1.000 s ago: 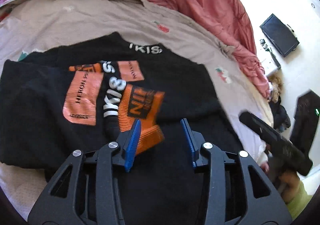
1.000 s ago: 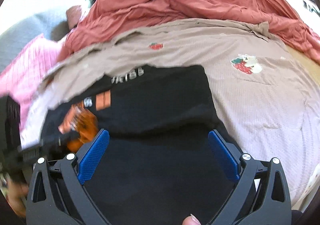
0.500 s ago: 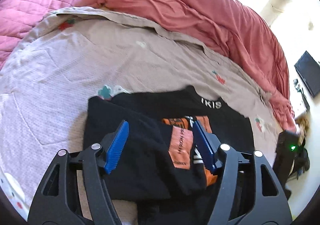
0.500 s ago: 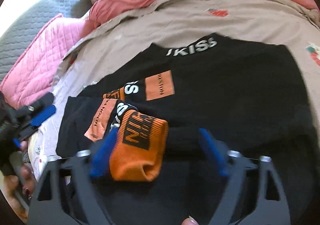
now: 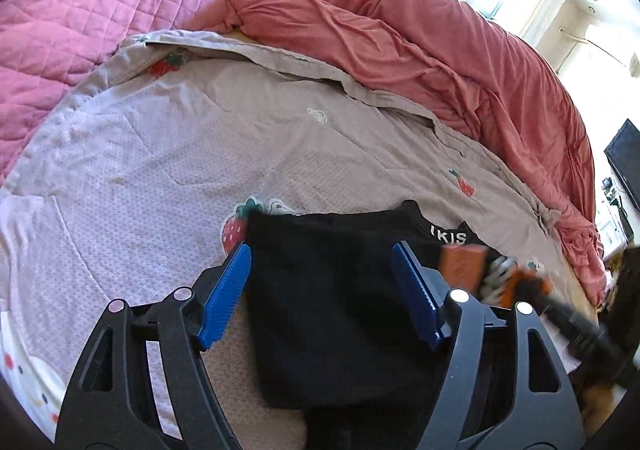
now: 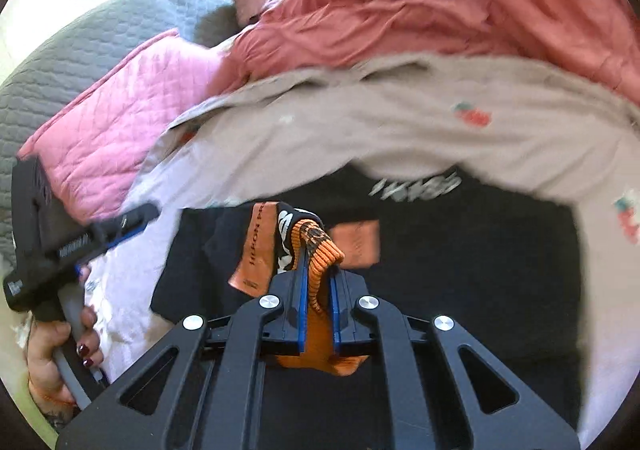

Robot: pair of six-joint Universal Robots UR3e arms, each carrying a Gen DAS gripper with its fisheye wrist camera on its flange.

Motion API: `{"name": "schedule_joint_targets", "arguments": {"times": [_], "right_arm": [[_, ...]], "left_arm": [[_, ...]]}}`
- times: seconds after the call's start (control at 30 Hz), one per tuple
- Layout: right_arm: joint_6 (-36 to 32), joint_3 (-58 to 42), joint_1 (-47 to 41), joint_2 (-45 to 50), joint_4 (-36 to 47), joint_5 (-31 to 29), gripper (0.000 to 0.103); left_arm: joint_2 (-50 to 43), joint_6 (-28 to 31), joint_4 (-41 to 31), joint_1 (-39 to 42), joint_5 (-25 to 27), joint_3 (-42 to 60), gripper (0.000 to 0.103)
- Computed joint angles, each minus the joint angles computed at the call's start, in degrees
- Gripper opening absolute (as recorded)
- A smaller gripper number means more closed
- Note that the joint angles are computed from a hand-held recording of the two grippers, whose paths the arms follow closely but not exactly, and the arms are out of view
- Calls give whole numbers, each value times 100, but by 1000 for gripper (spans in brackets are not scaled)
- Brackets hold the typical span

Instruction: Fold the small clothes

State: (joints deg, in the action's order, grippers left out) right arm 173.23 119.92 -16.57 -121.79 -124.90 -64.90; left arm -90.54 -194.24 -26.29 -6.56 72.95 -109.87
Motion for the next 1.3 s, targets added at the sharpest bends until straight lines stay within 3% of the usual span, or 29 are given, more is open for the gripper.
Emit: {"name": "schedule_joint_targets", "arguments": {"times": [0.23, 0.43, 0.6, 0.73, 0.87, 0.93, 1.03, 1.1, 1.13, 1.3], "right_arm": [[-882, -498, -888, 257, 452, -875, 8], [-1041, 18, -970, 756, -222, -1516, 8], [-873, 479, -736, 1090, -883, -2127, 10], [-837, 866, -808, 1123, -1289, -2490, 27], [-1037, 1196, -1377, 366, -1024, -2208, 32], [-1280, 1368, -1811, -353, -635, -1728, 38], [-1777, 1428, -2400, -1307, 256, -800, 39], [-1917, 1352, -2364, -1493, 579, -527, 40], [-1906, 1286, -2261, -1445, 630, -476, 45], [-1385, 1239, -1282, -664, 29, -857, 48]], "left_arm": [[-256, 105, 367, -252, 62, 20, 65], [-901, 402, 731, -843, 287, 300, 65], [-1299, 639, 473, -1038, 227, 598, 67], [-1522, 610, -18, -918, -105, 766, 72], [-1594, 606, -110, -1024, 162, 866, 72], [-1537, 605, -51, -1109, 294, 897, 72], [-1439, 716, -92, -1267, 353, 980, 74], [-1478, 818, -373, -1348, 292, 1152, 80], [-1529, 880, -557, -1398, 263, 1253, 80], [-1868, 1098, -1147, -1705, 810, 1682, 81]]}}
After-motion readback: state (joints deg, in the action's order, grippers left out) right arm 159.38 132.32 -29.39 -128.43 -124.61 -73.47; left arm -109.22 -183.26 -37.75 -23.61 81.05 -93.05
